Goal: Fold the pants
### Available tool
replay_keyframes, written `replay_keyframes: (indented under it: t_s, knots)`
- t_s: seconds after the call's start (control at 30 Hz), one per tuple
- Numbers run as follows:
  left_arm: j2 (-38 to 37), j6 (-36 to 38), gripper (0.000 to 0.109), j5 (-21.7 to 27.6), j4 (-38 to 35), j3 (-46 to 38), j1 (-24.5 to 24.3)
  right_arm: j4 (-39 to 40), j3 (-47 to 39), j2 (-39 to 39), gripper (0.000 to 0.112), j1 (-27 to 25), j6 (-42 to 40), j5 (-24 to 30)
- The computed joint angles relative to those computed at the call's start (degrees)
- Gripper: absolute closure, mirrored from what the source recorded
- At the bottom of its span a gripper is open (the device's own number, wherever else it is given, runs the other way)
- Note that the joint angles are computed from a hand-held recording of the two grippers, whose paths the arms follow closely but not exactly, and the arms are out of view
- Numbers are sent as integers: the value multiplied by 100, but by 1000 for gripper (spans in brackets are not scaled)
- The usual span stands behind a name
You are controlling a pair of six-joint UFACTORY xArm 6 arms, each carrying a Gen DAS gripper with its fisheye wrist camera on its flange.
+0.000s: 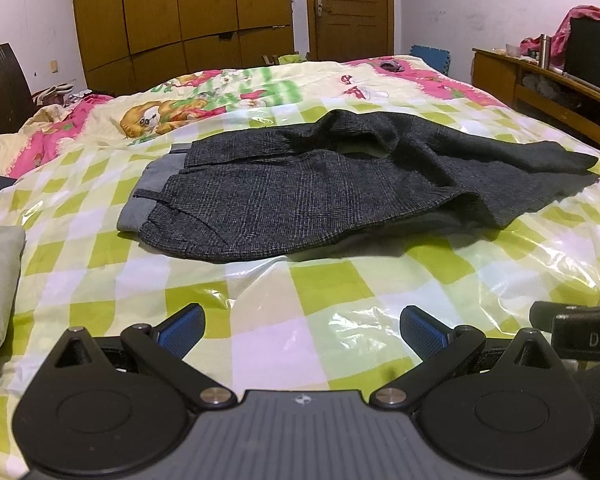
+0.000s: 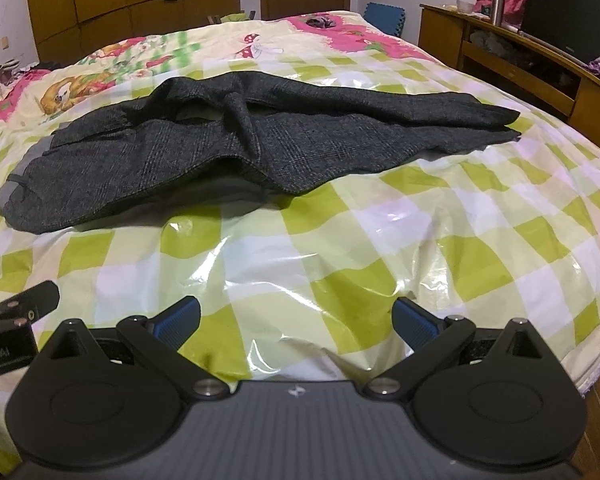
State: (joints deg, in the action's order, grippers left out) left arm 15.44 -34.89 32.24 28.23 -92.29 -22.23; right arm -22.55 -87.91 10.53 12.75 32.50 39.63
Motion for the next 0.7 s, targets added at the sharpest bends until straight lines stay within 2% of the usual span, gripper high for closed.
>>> replay_keyframes:
  t_s: [0.43,0.7]
  knots:
    - [433,258,6,176,-131,-567,83,561,-575,489,11,21,-407,110]
    - [906,416,6,332,-219,-1162,279,753,-1608,1286,11,57,-649,370]
